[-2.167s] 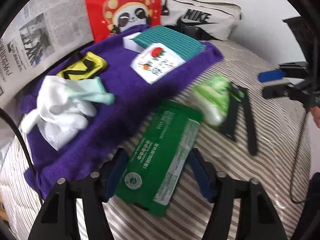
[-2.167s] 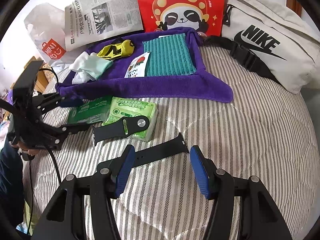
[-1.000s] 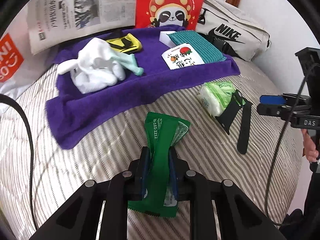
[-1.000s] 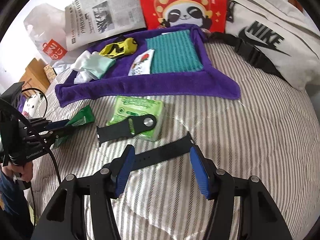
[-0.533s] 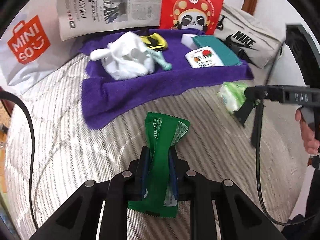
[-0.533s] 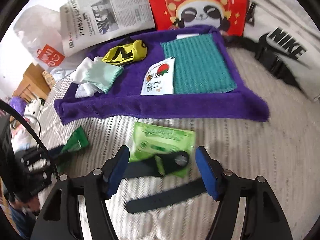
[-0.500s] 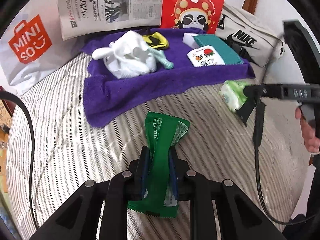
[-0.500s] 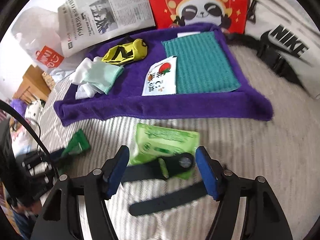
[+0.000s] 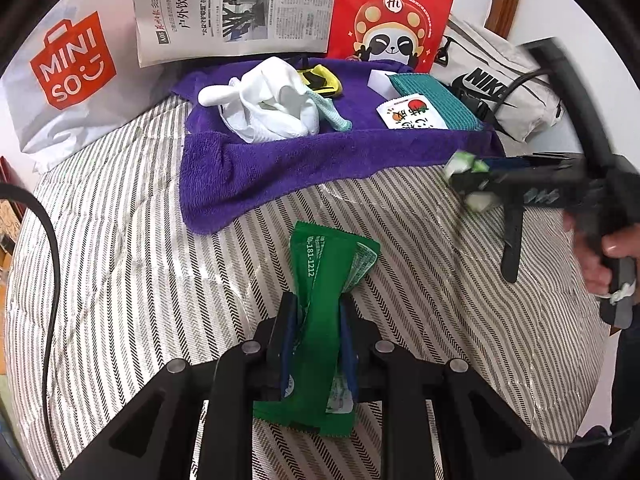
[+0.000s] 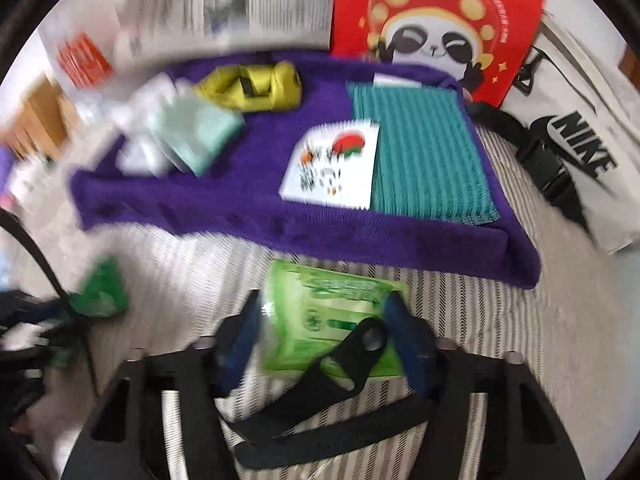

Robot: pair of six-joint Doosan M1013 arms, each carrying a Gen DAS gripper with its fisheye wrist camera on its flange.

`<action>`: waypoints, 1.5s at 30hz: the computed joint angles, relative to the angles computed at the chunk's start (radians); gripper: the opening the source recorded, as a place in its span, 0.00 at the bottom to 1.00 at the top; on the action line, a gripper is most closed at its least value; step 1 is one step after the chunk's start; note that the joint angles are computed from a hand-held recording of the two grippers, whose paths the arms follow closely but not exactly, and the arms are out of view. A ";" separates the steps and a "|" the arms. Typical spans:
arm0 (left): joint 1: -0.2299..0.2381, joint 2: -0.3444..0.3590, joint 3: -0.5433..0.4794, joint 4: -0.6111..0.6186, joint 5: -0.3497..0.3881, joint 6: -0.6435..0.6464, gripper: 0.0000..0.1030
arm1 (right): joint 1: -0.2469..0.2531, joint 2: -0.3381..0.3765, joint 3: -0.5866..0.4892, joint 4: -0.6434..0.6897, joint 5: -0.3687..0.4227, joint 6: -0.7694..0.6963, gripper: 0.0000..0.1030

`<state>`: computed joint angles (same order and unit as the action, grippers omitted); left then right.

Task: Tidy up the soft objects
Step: 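Grasp the green cassette-print tissue pack with the right gripper, then carry the tissue pack toward the towel with the right gripper while the left carries the green packet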

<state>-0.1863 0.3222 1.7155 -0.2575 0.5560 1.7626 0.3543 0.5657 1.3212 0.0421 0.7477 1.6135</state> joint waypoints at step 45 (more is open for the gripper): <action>-0.005 0.001 -0.011 0.017 0.028 -0.018 0.22 | -0.068 -0.114 0.174 0.271 -0.278 -0.243 0.71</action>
